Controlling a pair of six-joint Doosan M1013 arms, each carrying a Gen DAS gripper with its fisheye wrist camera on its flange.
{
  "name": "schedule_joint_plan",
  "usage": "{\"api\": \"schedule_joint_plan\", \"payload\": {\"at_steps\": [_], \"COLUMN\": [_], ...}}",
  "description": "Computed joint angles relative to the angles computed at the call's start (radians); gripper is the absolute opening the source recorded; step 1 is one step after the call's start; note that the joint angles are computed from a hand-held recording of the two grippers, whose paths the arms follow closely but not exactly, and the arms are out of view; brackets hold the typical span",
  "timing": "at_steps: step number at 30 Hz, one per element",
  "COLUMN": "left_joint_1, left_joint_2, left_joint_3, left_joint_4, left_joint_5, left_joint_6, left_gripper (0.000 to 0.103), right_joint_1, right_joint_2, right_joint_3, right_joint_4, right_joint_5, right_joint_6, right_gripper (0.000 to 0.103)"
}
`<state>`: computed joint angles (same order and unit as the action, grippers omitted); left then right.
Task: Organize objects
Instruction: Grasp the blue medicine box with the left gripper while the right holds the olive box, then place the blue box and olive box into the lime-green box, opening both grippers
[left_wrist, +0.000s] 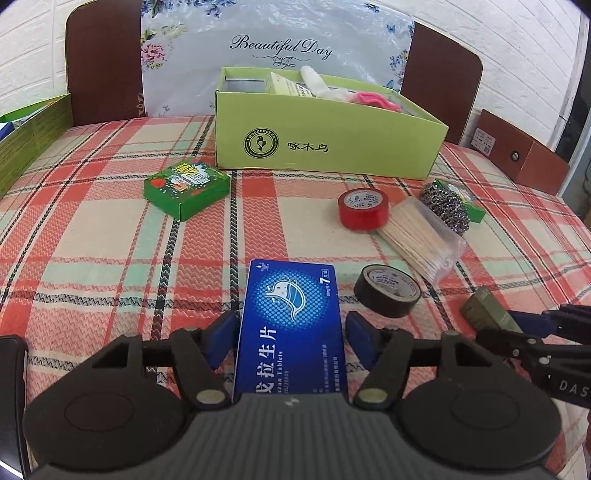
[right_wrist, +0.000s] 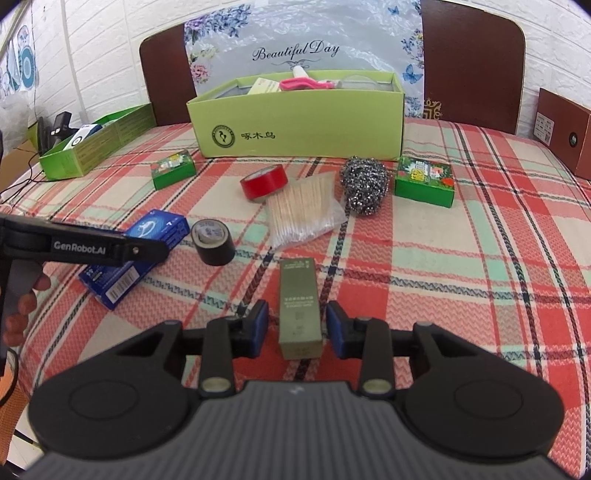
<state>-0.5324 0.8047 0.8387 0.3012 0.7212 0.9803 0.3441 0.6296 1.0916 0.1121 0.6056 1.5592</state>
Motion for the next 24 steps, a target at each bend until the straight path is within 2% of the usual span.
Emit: {"api": "schedule_joint_plan", "payload": {"at_steps": [4, 5, 6, 7, 8, 11, 17, 24], "left_joint_1": [-0.01, -0.011, -0.012, -0.012, -0.01, -0.002, -0.003, 0.006], "left_joint_2": [-0.002, -0.002, -0.004, -0.007, -0.01, -0.029, -0.063, -0.053], "left_joint_3": [0.01, 0.012, 0.016, 0.018, 0.023, 0.045, 0.064, -0.024], "left_joint_4": [0.042, 0.048, 0.056, 0.059, 0.046, 0.003, 0.031, 0.019], "left_joint_5": [-0.002, -0.001, -0.003, -0.004, -0.01, -0.047, -0.127, -0.182], "left_joint_6": [0.004, 0.004, -0.005, -0.01, -0.01, -0.03, -0.064, -0.011], "left_gripper": [0.072, 0.069, 0.061, 0.059, 0.058, 0.058, 0.058, 0.058], "right_joint_1": [0.003, 0.003, 0.003, 0.004, 0.004, 0.005, -0.002, -0.011], "right_joint_2": [0.006, 0.009, 0.011, 0.012, 0.013, 0.01, -0.013, -0.021], "right_joint_3": [-0.011, -0.015, -0.018, -0.02, -0.021, -0.015, -0.002, -0.044], "right_joint_4": [-0.017, -0.018, -0.021, -0.025, -0.031, -0.034, 0.019, 0.081], "right_joint_5": [0.005, 0.008, 0.01, 0.012, 0.011, 0.006, -0.039, -0.119], "right_joint_6": [0.021, 0.022, 0.026, 0.028, 0.033, 0.042, 0.007, -0.073], "right_gripper": [0.034, 0.034, 0.034, 0.026, 0.022, 0.022, 0.022, 0.022]}}
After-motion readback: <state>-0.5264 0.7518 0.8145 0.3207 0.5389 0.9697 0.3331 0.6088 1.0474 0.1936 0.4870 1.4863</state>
